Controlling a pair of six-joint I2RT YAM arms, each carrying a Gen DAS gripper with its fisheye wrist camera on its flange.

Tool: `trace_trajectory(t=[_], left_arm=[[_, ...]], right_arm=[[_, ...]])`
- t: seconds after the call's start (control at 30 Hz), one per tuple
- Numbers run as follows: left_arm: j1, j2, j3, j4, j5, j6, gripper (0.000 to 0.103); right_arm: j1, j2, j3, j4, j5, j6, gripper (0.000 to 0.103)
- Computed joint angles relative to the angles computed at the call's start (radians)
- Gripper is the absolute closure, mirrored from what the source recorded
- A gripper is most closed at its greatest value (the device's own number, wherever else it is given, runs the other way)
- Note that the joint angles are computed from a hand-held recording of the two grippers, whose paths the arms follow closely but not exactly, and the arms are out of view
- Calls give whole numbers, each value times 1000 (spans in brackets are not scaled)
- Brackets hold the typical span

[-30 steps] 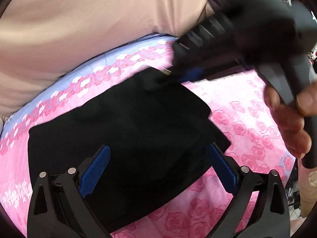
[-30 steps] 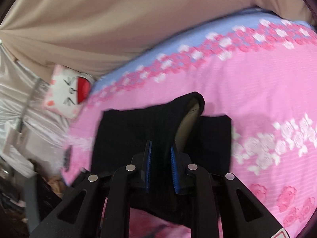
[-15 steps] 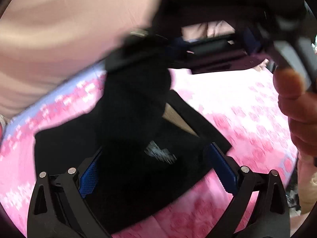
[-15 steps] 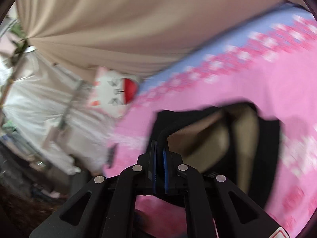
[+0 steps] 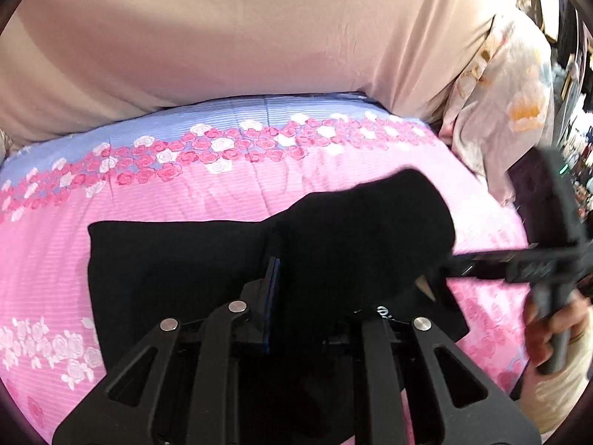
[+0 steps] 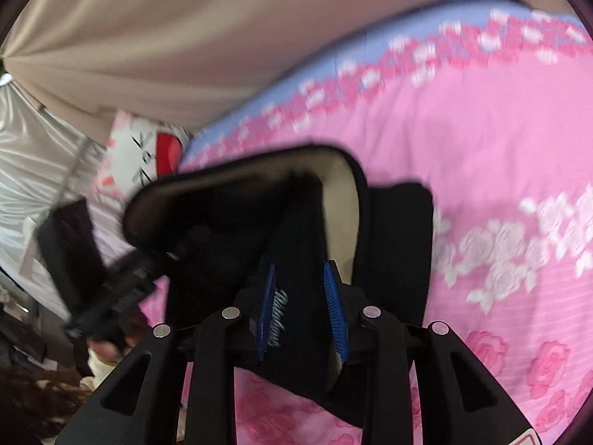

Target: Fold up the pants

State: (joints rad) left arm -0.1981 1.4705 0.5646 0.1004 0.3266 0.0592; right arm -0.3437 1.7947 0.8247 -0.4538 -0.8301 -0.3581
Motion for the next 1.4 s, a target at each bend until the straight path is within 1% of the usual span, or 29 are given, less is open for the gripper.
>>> trace_trajectory(t=[0.07,0.13,0.17,0.2,0.23,0.27,0.33,0.4,0.43,0.47,0.53,0.57,0.6,0.63,0.67,0.7,0.73,0.77,0.8,0.83,0.93,1.03,1.17,1.2,1.23,1.27,1.33,1.37,1.4], left_arm=[[3,-5,-2,-1,9,-12,86],[2,-19,-12,-6,8,-8,85],[-1,-27,-16,-9,4,-5,85],[-1,-30,-21,-12,1,-1,85],[1,-29,-22,-17,6,2,85],[1,-31,-23,-21,7,0,85],[-9,-65,-26,-46,14,-3,85],[-34,-132,-43,-63,39,-7,85],[-51,-160,-55,-68,55,-9,82],[-95,-183,-68,-72,62,-8,79],[-174,-160,-84,-44,38,-4,70],[-226,-100,-81,-15,3,-8,69],[-252,-51,-70,-7,-19,-18,70],[-267,-7,-56,-7,-25,-24,70],[-271,21,-46,-13,-17,-27,70],[-267,23,-54,-9,-9,-24,70],[-265,9,-69,-1,-14,-19,63],[-260,-23,-89,4,-24,-11,57],[-256,-46,-104,7,-31,-9,40],[-247,-79,-121,8,-41,-6,30],[-226,-178,-169,-10,-72,6,24],[-186,-266,-187,-66,-73,6,22],[-126,-301,-202,-95,-79,12,18],[-109,-283,-201,-88,-70,13,17],[-102,-264,-198,-82,-65,10,17],[-97,-240,-190,-77,-60,6,17],[-111,-199,-171,-72,-59,-9,17],[-121,-190,-166,-68,-62,-16,17],[-133,-188,-164,-65,-71,-19,17]], right_arm=[[30,43,16,41,8,30,69],[59,93,40,66,-23,48,68],[69,108,46,76,-34,49,70],[85,124,56,80,-53,54,84],[100,141,71,79,-67,62,94],[101,143,76,77,-87,68,98],[48,97,72,30,-192,49,98],[-20,38,66,-35,-253,-4,98],[-58,22,61,-54,-256,-30,99],[-92,27,49,-29,-216,-33,99],[-92,170,75,37,-90,14,99],[-100,253,110,12,-111,0,101],[-124,307,134,-20,-179,-14,101],[-144,331,161,-87,-215,-43,99],[-157,312,168,-133,-217,-76,92],[-168,288,165,-150,-227,-104,81],[-177,275,169,-164,-241,-122,73],[-183,288,196,-213,-263,-155,60],[-186,320,235,-277,-286,-198,59],[-179,353,278,-330,-297,-225,59],[-146,422,354,-413,-322,-272,59],[-143,532,468,-642,-380,-446,59],[-175,600,558,-823,-416,-593,59],[-149,568,522,-721,-408,-498,58],[-118,508,460,-558,-359,-352,58],[-91,473,423,-471,-327,-276,58],[-42,365,303,-249,-259,-137,58],[-28,327,264,-188,-241,-103,58],[-20,293,233,-140,-230,-72,64]])
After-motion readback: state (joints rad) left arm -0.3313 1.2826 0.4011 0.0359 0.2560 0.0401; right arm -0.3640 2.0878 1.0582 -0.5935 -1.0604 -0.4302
